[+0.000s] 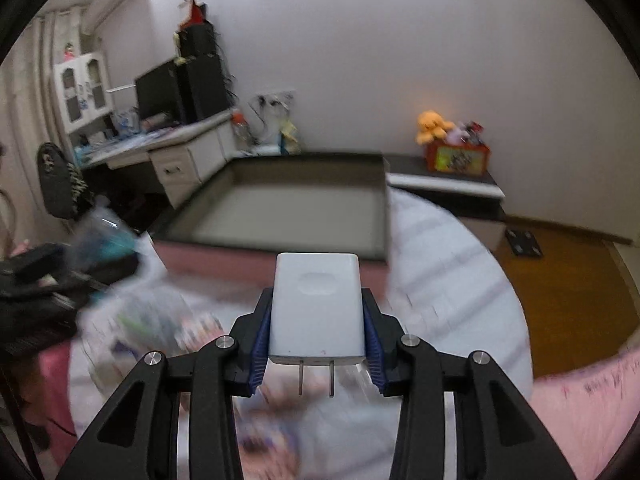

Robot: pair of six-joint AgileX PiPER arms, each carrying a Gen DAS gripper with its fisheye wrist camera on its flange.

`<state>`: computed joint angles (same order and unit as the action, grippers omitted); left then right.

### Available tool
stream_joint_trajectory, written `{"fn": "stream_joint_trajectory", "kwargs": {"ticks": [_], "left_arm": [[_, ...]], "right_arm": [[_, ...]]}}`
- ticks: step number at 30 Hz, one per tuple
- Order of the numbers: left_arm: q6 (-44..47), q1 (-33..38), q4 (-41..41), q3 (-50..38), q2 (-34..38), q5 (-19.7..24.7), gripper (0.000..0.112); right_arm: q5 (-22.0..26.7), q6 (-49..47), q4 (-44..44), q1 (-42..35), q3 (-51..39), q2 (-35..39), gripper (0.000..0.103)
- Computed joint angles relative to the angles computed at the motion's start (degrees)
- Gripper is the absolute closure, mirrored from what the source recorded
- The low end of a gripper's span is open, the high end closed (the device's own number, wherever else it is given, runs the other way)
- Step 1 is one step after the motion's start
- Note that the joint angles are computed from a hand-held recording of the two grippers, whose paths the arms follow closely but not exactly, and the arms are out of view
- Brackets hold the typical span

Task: Organize rigid objects
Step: 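Lower both held items into the pink box and open both tools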

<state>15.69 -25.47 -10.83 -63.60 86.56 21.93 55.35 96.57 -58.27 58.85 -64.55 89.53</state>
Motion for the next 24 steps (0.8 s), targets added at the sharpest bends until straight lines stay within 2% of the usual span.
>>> {"fn": "stream_joint_trajectory", "kwargs": {"ticks": [2, 3, 4, 6, 10, 13, 17, 24], "left_arm": [[1.57, 0.75, -1.79, -7.03, 5.10, 4.34, 0.056], [3.99, 1.91, -4.75, -11.69, 8.33, 7.55, 0.056], [4.36, 2.51, -5.41, -14.47, 10.37, 8.86, 0.056], [2.02, 2.73, -2.36, -22.62, 15.96, 12.88, 0.056], [-3.94, 2.30, 4.19, -37.78, 26.82, 20.35, 0.056], [-7.61, 1.36, 10.09, -48.22, 34.97, 25.60, 0.056], [-7.08, 1.38, 10.28, -56.47, 41.94, 31.93, 0.056], [-9.10, 0.09, 13.03, -58.28, 44.46, 34.08, 0.052]], "right_arm": [[-2.18, -5.28, 0.65, -3.72, -4.46, 2.24, 0.062], [-4.19, -7.88, 1.81, -5.97, -6.18, 3.13, 0.062], [-7.63, -11.37, 4.08, -9.31, -8.27, 4.35, 0.062], [-11.10, -17.07, 8.03, -13.70, -11.33, 6.65, 0.062], [-14.69, -30.58, 19.22, -21.02, -20.44, 14.00, 0.062], [-13.15, -38.40, 26.11, -24.20, -27.25, 19.83, 0.062], [-13.49, -45.71, 34.87, -28.05, -30.46, 24.05, 0.062], [-10.34, -47.25, 36.40, -28.42, -32.93, 26.42, 0.061]]}}
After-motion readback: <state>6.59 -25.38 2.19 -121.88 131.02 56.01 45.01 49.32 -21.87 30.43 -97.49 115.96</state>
